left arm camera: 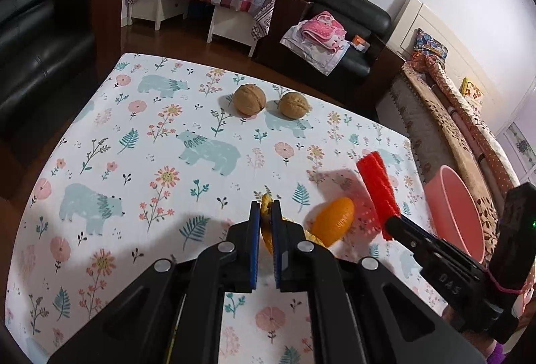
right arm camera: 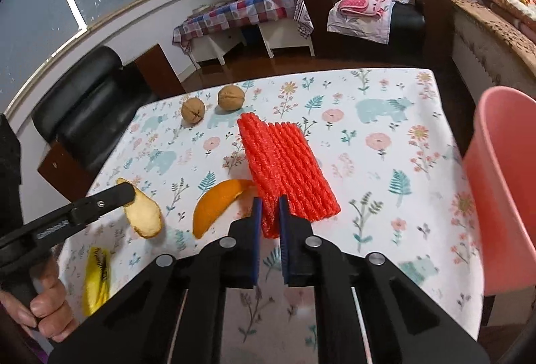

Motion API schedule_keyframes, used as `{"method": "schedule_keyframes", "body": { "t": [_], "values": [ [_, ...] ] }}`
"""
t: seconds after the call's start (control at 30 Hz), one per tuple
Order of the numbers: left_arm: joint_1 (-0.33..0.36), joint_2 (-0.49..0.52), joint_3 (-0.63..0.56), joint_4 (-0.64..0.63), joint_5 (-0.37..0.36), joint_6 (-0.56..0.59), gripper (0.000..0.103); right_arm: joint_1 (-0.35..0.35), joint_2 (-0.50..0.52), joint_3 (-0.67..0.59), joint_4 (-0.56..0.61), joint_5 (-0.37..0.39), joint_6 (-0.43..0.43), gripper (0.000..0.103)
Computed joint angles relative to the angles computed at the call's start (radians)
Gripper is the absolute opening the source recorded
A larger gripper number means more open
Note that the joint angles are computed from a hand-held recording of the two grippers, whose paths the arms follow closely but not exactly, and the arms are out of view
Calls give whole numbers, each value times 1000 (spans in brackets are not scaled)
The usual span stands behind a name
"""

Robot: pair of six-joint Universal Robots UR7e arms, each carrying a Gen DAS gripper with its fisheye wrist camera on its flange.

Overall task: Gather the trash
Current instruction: 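Grasp the orange peel with the left gripper while the right grasps the red foam net, then carry the orange peel and red foam net with both grippers over the bucket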

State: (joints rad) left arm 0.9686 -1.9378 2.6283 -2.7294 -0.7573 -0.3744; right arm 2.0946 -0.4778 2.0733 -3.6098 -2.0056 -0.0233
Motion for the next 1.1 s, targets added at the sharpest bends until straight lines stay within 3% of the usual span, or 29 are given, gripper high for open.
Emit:
{"method": "schedule_keyframes", "body": {
  "t": [0.53,0.87,1.1],
  "values": [
    [-237,-130,33,229,70,-153,6,14,-134,217,-196,54,26,10],
    [-351,14,35,143,63,-176,6,-28,-201,330,-368,10,15,10],
    [-370,205,6,-61,33,-122,6,-89,-247,395,-479,-10,-17,10]
  ]
}}
